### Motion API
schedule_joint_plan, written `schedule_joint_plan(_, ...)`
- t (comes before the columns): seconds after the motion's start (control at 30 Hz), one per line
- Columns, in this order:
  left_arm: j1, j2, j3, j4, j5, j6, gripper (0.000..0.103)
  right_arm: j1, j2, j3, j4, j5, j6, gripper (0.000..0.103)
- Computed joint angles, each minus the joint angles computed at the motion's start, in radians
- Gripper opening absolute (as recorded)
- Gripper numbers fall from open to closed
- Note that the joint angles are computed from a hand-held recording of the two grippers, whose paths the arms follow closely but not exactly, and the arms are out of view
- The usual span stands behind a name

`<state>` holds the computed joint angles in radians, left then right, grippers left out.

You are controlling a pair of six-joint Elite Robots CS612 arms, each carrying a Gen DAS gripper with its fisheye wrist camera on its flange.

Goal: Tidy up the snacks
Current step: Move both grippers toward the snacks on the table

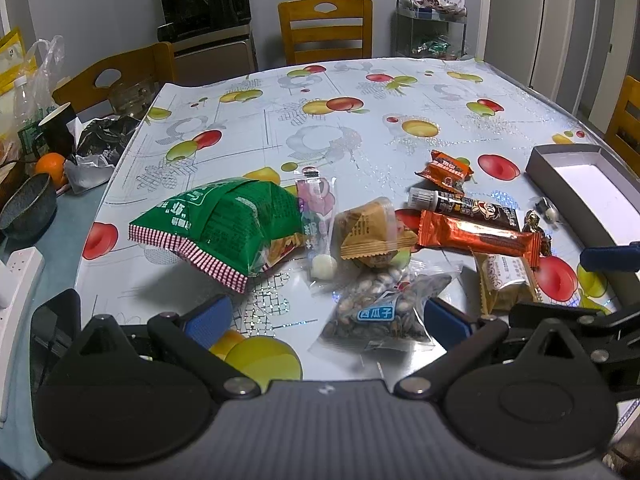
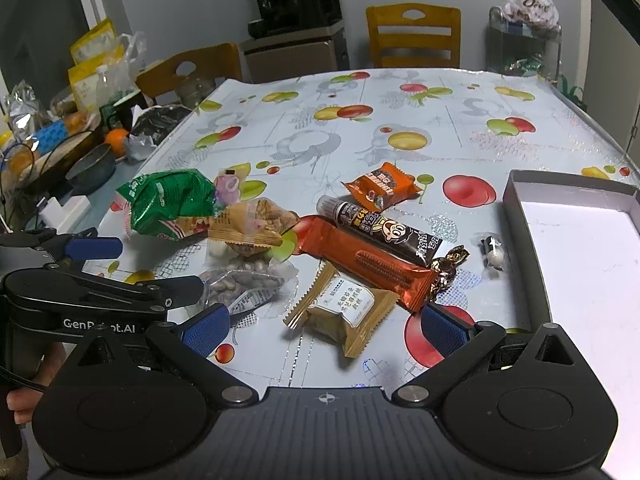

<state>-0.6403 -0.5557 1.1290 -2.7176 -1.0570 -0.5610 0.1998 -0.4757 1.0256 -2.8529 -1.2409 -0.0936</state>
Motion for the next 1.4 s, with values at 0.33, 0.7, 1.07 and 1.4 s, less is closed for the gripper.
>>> schedule_joint_plan(0.33,0.001,0.002,-0.002,0.000,-0.002,-0.002,0.103,-0.001,0.000,0.002,0.004,0.003,0.001,0.103)
schedule_joint_plan(0.7,0.002,-0.002,0.002,-0.001,-0.005,0.000,0.103,0.000,0.000,0.000,0.008,0.001,0.004,0.103)
schedule_joint_plan(1.07,0.004,0.002,0.000,0.001,-0.011,-0.002,0.103,0.001,0.006,-0.011,0.027,-0.001,0.001,0.103)
schedule_joint_plan(1.4,0.005,0.004,-0.003,0.004,-0.013,-0.002,0.103,0.001,0.005,-0.011,0.030,-0.001,0.002,0.103)
